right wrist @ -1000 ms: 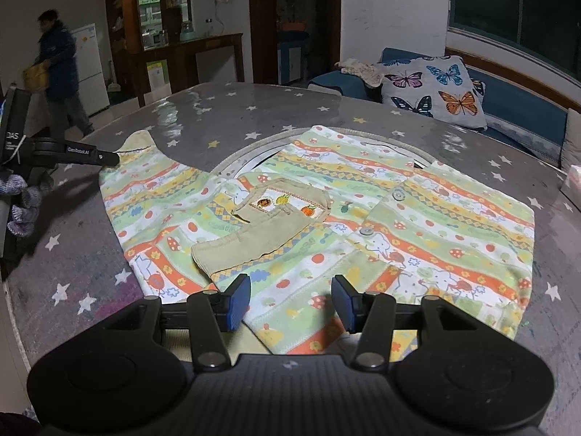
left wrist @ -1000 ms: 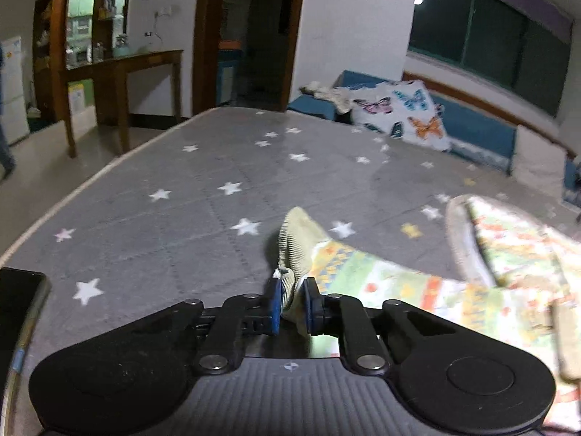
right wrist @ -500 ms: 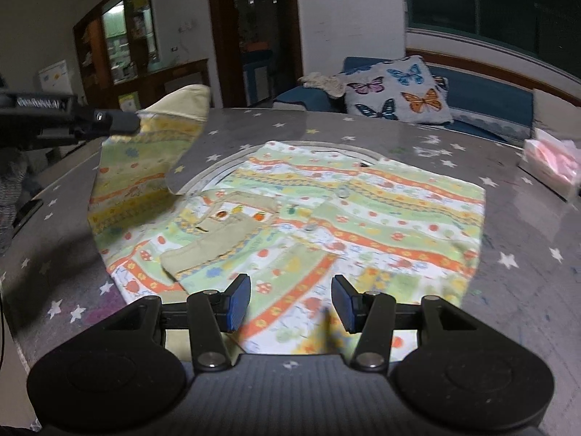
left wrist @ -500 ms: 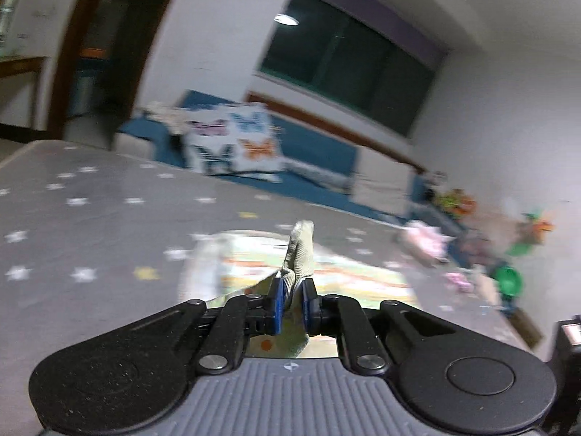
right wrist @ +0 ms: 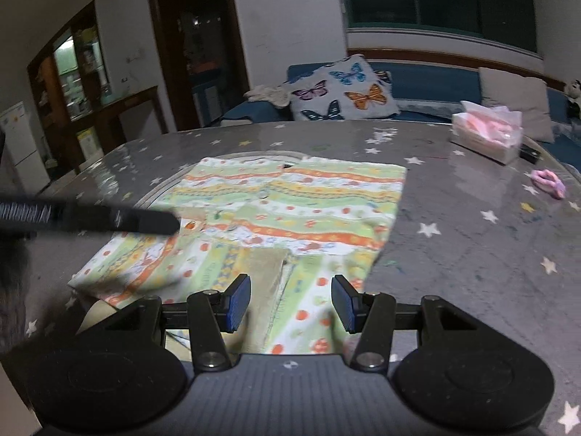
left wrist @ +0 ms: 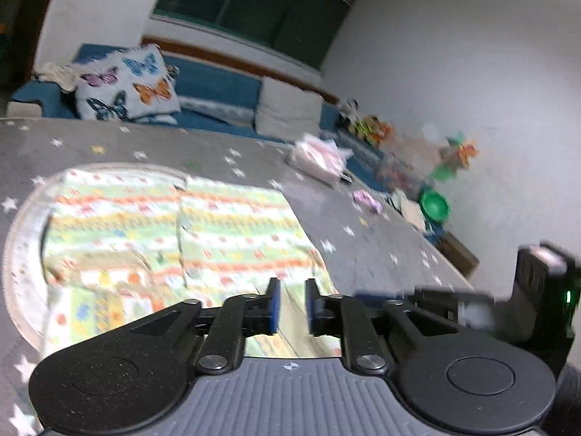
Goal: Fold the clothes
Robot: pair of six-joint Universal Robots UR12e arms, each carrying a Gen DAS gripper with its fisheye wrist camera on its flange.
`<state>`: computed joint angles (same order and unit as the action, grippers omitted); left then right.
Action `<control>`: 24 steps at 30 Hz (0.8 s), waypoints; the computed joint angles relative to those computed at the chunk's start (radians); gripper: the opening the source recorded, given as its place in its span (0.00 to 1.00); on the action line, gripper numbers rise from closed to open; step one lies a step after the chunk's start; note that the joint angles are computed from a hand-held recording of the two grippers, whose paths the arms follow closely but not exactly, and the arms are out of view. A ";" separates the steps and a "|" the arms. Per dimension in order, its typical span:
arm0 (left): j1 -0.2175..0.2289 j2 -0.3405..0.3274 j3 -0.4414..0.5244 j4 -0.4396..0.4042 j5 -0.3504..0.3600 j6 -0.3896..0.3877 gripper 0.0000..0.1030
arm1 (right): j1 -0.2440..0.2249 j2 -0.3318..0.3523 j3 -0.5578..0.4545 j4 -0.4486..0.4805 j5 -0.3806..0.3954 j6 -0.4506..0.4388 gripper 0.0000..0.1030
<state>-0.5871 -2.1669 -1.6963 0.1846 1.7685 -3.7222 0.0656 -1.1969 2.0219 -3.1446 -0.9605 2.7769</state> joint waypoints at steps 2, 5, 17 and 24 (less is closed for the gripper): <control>-0.004 0.005 -0.011 0.003 0.008 0.020 0.34 | -0.006 0.000 -0.001 -0.004 0.001 0.018 0.48; -0.008 0.028 -0.048 0.007 0.072 0.030 0.35 | -0.008 0.001 -0.008 0.015 0.017 0.027 0.48; 0.001 0.110 -0.179 -0.151 0.283 -0.058 0.33 | 0.051 0.051 -0.068 0.090 -0.026 -0.001 0.27; -0.002 0.103 -0.166 -0.254 0.334 -0.041 0.30 | 0.069 0.049 -0.068 0.077 -0.100 -0.031 0.25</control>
<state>-0.5891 -2.0644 -1.8622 -0.0692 2.1028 -3.7632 0.1345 -1.1482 1.9535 -3.0672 -1.0601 2.7459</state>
